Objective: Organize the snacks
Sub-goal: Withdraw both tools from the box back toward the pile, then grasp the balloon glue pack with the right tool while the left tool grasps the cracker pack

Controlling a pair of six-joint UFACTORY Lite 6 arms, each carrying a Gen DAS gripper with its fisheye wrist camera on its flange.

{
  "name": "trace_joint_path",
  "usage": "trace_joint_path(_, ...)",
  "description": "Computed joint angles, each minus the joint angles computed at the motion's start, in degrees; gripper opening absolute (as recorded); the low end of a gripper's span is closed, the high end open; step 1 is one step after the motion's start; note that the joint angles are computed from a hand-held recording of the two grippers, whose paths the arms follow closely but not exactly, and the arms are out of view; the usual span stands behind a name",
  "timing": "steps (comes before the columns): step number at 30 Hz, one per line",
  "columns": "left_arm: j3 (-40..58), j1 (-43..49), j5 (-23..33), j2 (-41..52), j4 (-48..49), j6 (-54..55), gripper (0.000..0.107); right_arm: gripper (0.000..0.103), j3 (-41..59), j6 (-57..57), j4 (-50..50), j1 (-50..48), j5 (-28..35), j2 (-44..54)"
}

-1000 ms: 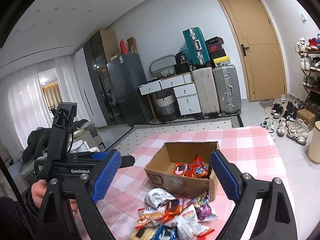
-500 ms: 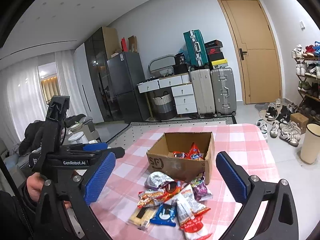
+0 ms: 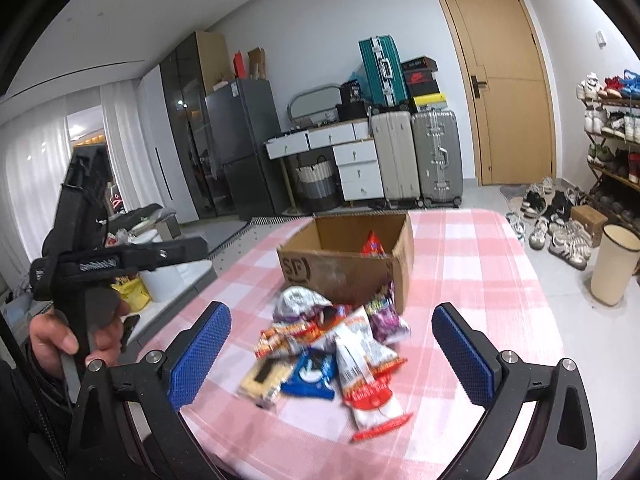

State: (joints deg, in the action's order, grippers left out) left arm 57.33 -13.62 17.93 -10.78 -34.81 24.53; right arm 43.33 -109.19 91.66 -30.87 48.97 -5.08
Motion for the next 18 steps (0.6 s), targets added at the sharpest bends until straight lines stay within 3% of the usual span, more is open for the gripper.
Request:
trace_joint_path(4, -3.94, -0.41, -2.51, 1.85, -5.04, 5.11, 0.102, 0.102, -0.82, -2.84, 0.79, 0.84, -2.01, 3.46)
trace_joint_path(18, -10.28, 1.09, -4.92, 10.29, -39.32, 40.58, 0.102, 0.102, 1.32, -12.55, 6.60, 6.39, -8.20, 18.75)
